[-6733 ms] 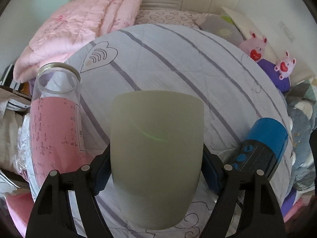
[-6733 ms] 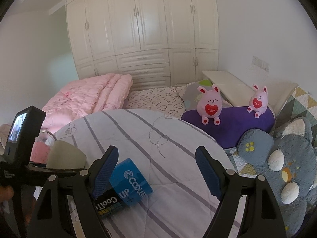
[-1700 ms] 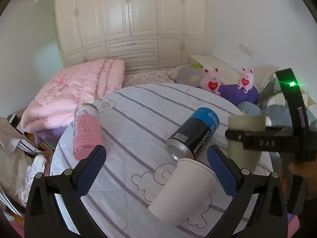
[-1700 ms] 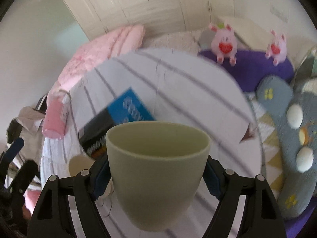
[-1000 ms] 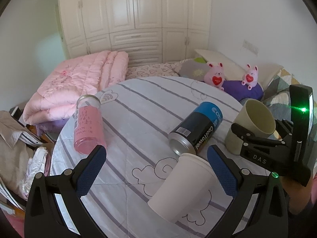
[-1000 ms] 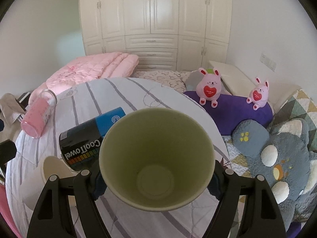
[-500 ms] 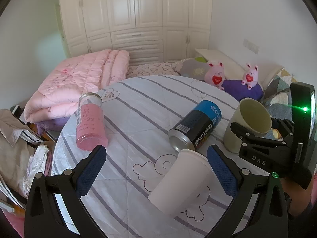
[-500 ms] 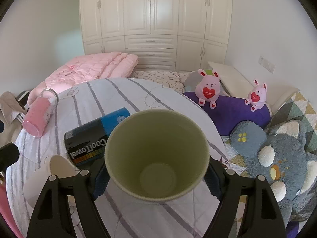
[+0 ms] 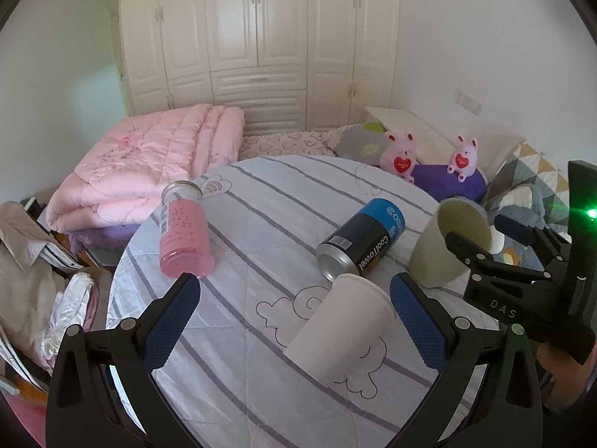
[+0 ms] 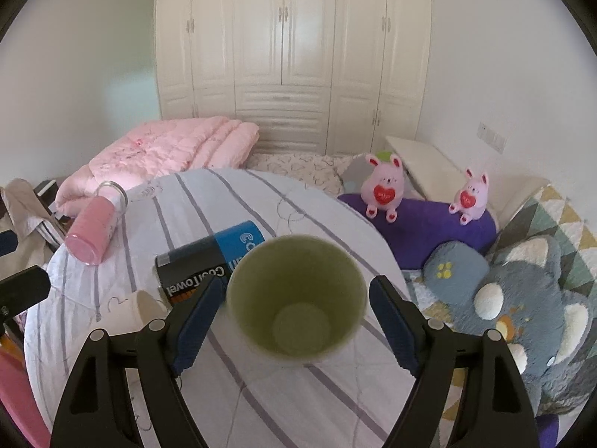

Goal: Flip cup upright

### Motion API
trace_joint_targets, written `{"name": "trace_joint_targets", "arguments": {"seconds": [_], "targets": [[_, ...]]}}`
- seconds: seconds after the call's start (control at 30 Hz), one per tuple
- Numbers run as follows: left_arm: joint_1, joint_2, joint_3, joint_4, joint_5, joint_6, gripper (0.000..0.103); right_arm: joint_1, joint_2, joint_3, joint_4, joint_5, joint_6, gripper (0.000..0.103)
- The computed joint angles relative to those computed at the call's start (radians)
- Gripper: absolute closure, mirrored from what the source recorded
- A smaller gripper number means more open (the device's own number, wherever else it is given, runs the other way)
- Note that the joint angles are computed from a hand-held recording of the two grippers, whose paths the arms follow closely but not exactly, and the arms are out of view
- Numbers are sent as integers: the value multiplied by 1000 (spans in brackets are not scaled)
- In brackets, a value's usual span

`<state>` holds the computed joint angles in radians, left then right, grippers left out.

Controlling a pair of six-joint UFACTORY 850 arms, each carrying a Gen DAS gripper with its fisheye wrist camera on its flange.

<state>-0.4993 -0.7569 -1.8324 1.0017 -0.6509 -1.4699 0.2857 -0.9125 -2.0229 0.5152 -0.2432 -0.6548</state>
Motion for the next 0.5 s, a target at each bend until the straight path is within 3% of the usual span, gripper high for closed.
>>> {"name": "trace_joint_targets", "arguments": {"seconds": [0.33,0.43,0.5], "targets": [[-19,41,49,56,18,-64,0,-15,130,181,476,63,-445,20],[-26,53,64,86,25,-98,0,-20,157,209,506,59,-448,20],[-32,64,79,126,38,-141,0,-23,183,244,629,61,-556,20]]}}
